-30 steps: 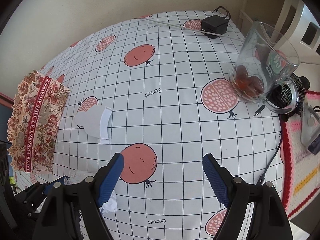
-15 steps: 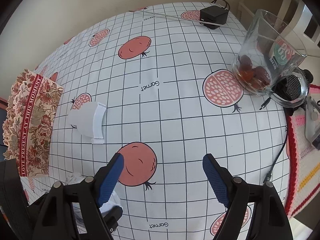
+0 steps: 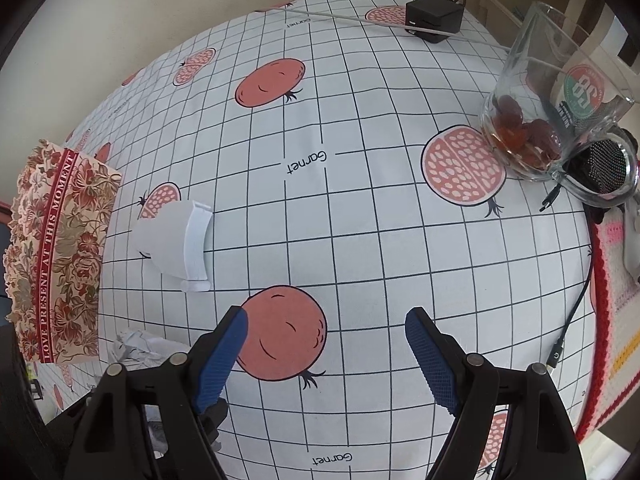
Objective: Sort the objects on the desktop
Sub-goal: 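Lift the crumpled paper with the left tool while the right tool approaches the white plastic piece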
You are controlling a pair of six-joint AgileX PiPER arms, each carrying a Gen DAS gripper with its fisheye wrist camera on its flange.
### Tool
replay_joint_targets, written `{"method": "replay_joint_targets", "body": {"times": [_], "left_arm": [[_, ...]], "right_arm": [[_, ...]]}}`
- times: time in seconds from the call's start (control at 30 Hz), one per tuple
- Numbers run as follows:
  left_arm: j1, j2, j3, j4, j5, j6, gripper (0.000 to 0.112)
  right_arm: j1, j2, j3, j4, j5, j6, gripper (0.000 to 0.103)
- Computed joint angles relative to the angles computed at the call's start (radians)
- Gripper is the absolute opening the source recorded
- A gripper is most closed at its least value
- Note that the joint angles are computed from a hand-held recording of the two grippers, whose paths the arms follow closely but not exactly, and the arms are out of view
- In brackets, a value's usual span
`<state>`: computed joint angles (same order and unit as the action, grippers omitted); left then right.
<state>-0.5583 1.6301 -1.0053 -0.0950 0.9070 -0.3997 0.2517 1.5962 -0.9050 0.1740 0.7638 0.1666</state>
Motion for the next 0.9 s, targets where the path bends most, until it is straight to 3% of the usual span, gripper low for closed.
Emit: {"method": "replay_joint_targets", "body": {"times": [0.17,0.47,0.57,0.9], "left_arm": [[0.097,-0.057,0.008,-0.010,0.008,0.037,0.058],[0.228,-0.194,0.088,0.100,-0.028,-0.119,0.058],[0.283,-0.206,0.105,0.080,-0.043,-0.128,0.058],[0.304,-0.184,0.130,0.039,-0.100,-0.179,0.058]], "right_arm": [[-0.004,0.001,-0.001,0.058,-0.036,-0.006,0.084],[0.090,-0.015,-0.004,0.135,-0.160,-0.008,0.084],[0.141,0.021,-0.024,0.145,-0.195,0.010,0.084],[0.250,0.098,-0.068,0.063,-0.249,0.096,0.084]]}}
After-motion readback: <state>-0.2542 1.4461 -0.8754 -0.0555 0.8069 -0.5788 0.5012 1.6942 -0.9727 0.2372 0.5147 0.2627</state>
